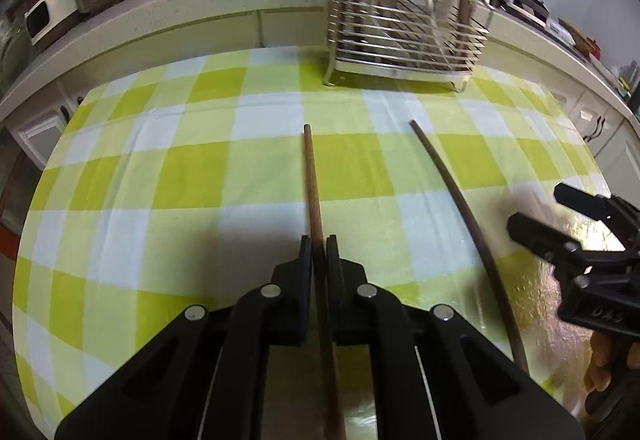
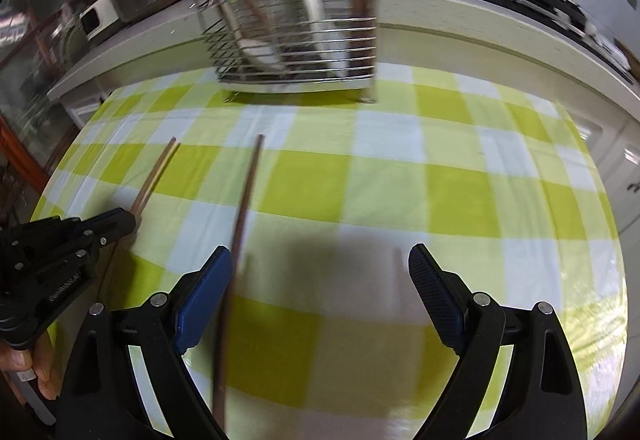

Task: Organize utensils
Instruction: 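Close the left gripper on one chopstick while the right gripper grasps the other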

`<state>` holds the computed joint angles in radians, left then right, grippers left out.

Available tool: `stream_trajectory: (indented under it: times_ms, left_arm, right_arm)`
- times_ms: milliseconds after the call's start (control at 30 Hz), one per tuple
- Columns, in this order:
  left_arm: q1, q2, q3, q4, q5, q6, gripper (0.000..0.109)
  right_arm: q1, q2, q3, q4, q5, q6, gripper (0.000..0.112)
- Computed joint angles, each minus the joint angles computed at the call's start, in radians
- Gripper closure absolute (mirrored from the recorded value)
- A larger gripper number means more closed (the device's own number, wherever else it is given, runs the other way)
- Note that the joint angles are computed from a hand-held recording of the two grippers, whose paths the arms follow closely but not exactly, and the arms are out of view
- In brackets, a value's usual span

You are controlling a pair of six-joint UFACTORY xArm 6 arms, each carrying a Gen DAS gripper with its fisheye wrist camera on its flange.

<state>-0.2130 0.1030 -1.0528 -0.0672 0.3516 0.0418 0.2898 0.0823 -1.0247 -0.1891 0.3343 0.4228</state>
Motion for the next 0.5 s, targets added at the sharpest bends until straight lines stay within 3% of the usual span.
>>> stream_trajectory:
  times_ms: [267, 500]
  left_arm:
    - [0.038, -0.023, 0.016, -0.067, -0.018, 0.043, 0.101]
    - [0.063, -0.038, 0.022, -0.114, -0.028, 0.074, 0.101]
  right_arm:
    - [0.043, 0.094, -0.11, 0.006, 0.064, -0.021, 0.046]
    - [0.049, 0.118, -0.144, -0.082, 0.087, 0.033, 0.059]
